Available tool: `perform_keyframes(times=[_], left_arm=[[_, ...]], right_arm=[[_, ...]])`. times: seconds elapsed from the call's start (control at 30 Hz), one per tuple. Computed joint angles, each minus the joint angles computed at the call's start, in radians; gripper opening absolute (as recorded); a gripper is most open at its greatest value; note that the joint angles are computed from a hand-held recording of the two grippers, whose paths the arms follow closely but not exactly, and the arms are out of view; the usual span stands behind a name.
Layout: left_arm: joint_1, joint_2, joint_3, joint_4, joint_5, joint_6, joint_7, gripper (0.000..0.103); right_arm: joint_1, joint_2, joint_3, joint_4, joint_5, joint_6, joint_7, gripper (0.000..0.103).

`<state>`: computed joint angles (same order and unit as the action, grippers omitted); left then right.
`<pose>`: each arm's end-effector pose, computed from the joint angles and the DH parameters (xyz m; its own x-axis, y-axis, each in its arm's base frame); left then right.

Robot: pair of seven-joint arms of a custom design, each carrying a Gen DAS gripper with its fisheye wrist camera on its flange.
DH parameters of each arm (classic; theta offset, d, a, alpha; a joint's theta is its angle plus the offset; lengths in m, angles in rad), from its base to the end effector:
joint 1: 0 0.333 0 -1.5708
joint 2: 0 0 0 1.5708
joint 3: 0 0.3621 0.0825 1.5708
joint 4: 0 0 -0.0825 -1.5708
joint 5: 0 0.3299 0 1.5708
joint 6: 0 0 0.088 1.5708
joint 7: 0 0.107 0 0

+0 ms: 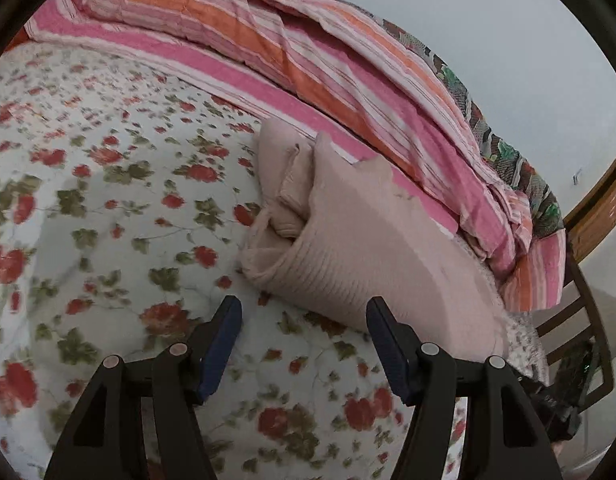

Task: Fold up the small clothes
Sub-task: 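Lay the hem over the collar and open both tools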

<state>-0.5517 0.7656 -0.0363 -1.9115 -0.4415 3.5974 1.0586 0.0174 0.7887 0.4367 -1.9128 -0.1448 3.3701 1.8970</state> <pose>0.5812 -0.3163 0.2776 0.1755 -0.8144 0.5531 -0.6613 -0.5137 -0.5466 0.6200 0.2523 0.2770 0.1827 -0.8826 -0.4331 -0.8252 0.1018 -0.5555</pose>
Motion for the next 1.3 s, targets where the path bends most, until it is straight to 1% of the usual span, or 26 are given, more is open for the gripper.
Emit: perform_keyframes(times=[0.03, 0.07, 0.1, 0.2, 0.27, 0.3, 0.37, 0.4, 0.43, 0.47, 0.5, 0.53, 0.57, 0.6, 0.63, 0.7, 0.73, 0.8, 0.93, 1.03, 1.17, 1.3], left_arm=[[0.023, 0.013, -0.020, 0.022, 0.018, -0.007, -0.010, 0.063], [0.023, 0.022, -0.018, 0.041, 0.019, -0.019, -0.013, 0.063], [0.014, 0.034, -0.003, 0.067, 0.011, -0.038, -0.017, 0.063], [-0.002, 0.062, 0.024, 0.123, 0.005, -0.060, -0.033, 0.061], [-0.021, 0.079, 0.058, 0.163, -0.010, -0.092, -0.046, 0.061], [-0.029, 0.087, 0.072, 0.177, -0.018, -0.100, -0.056, 0.059], [-0.057, 0.099, 0.115, 0.202, -0.040, -0.133, -0.079, 0.051], [-0.064, 0.102, 0.129, 0.207, -0.043, -0.143, -0.090, 0.043], [-0.062, 0.103, 0.131, 0.209, -0.039, -0.147, -0.103, 0.034], [-0.050, 0.103, 0.121, 0.208, -0.028, -0.147, -0.114, 0.031], [-0.034, 0.102, 0.103, 0.202, -0.012, -0.140, -0.122, 0.025], [-0.012, 0.101, 0.077, 0.194, 0.011, -0.123, -0.127, 0.017], [0.005, 0.099, 0.057, 0.185, 0.032, -0.110, -0.127, 0.013], [0.002, 0.095, 0.059, 0.178, 0.040, -0.105, -0.125, 0.012], [-0.023, 0.090, 0.086, 0.170, 0.031, -0.100, -0.120, 0.011], [-0.061, 0.074, 0.120, 0.141, 0.017, -0.089, -0.101, 0.010], [-0.067, 0.066, 0.123, 0.131, 0.012, -0.087, -0.094, 0.010], [-0.069, 0.050, 0.112, 0.103, 0.003, -0.066, -0.087, 0.010], [-0.104, 0.023, 0.119, 0.052, -0.038, -0.046, -0.058, 0.010], [-0.144, -0.001, 0.126, -0.004, -0.083, -0.014, -0.030, 0.010], [-0.176, -0.031, 0.111, -0.063, -0.137, 0.023, 0.020, 0.010], [-0.218, -0.067, 0.097, -0.126, -0.214, 0.065, 0.081, 0.010]], right_arm=[[-0.027, 0.019, 0.033, 0.005, 0.002, 0.017, 0.012, 0.054], [-0.050, 0.036, 0.061, 0.009, 0.000, 0.033, 0.027, 0.054], [-0.064, 0.049, 0.079, 0.016, -0.007, 0.039, 0.040, 0.054], [-0.099, 0.100, 0.128, 0.068, -0.017, 0.025, 0.087, 0.054], [-0.084, 0.114, 0.119, 0.102, -0.008, 0.019, 0.112, 0.054], [-0.075, 0.119, 0.111, 0.120, -0.004, 0.009, 0.121, 0.054], [-0.039, 0.121, 0.077, 0.154, 0.014, -0.008, 0.135, 0.052], [-0.015, 0.116, 0.052, 0.167, 0.027, -0.020, 0.141, 0.042], [0.004, 0.113, 0.037, 0.177, 0.059, -0.030, 0.122, 0.033], [-0.013, 0.127, 0.057, 0.193, 0.030, -0.050, 0.133, 0.018], [-0.034, 0.144, 0.088, 0.209, 0.026, -0.070, 0.119, 0.017], [-0.031, 0.145, 0.086, 0.209, 0.039, -0.058, 0.116, 0.016], [-0.035, 0.146, 0.093, 0.205, 0.041, -0.048, 0.108, 0.015], [-0.042, 0.149, 0.099, 0.205, 0.039, -0.044, 0.100, 0.014], [-0.048, 0.145, 0.104, 0.194, 0.041, -0.031, 0.098, 0.013], [-0.097, 0.158, 0.157, 0.174, 0.025, -0.012, 0.095, 0.012], [-0.119, 0.157, 0.178, 0.160, 0.017, -0.006, 0.099, 0.012], [-0.132, 0.143, 0.183, 0.133, 0.004, 0.007, 0.107, 0.012], [-0.135, 0.094, 0.167, 0.060, -0.026, 0.050, 0.135, 0.012], [-0.161, 0.066, 0.174, -0.009, -0.074, 0.090, 0.166, 0.012], [-0.169, 0.010, 0.147, -0.119, -0.120, 0.161, 0.216, 0.012], [-0.144, -0.060, 0.097, -0.226, -0.147, 0.237, 0.262, 0.012]])
